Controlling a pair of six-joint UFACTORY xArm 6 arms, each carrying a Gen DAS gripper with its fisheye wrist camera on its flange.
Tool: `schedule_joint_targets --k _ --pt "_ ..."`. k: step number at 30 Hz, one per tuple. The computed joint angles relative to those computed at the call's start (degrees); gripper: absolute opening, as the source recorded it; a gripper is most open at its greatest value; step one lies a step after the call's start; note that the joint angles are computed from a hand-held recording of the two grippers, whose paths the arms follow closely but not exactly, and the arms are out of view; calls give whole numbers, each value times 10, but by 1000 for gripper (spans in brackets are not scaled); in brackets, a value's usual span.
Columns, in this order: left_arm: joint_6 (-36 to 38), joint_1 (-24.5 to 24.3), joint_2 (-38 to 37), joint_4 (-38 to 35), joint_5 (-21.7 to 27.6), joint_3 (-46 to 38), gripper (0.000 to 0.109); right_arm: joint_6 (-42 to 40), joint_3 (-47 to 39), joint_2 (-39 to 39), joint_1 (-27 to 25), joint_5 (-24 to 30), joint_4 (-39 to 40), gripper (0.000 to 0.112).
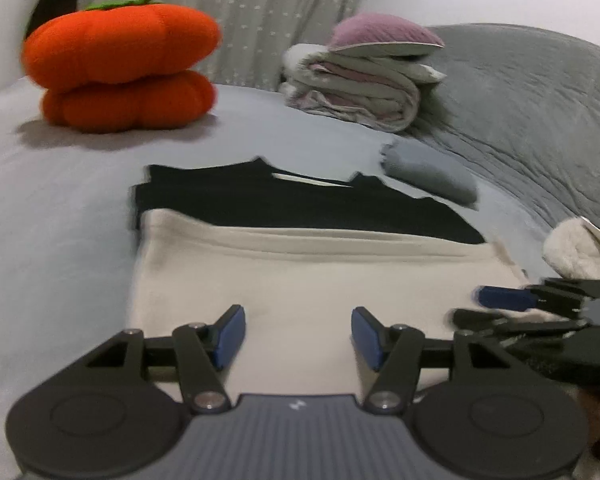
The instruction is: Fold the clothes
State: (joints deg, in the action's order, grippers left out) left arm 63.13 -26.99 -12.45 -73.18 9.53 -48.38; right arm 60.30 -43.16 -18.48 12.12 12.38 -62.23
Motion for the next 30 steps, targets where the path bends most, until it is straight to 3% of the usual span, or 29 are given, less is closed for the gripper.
schedule_joint_targets --k 4,6,8,10,19,27,30 --pt "50 53 -32 -34 44 24 59 -52 54 -53 -51 -18 80 44" --pt "17 61 -42 2 35 33 62 -100 88 -83 -76 -32 157 44" --pt "-45 64 -45 55 19 38 68 -117 109 -108 -92 -29 185 44" --pt "-43 69 -41 40 35 24 68 -132 118 -122 -97 -32 210 45" --pt "-31 34 32 30 22 -66 68 -31 13 -32 -85 -21 79 46" --pt "-119 32 109 123 20 -125 69 -65 -64 54 -94 -11 113 47" --pt "-62 31 114 86 25 -119 72 -100 -61 68 -93 -1 160 47"
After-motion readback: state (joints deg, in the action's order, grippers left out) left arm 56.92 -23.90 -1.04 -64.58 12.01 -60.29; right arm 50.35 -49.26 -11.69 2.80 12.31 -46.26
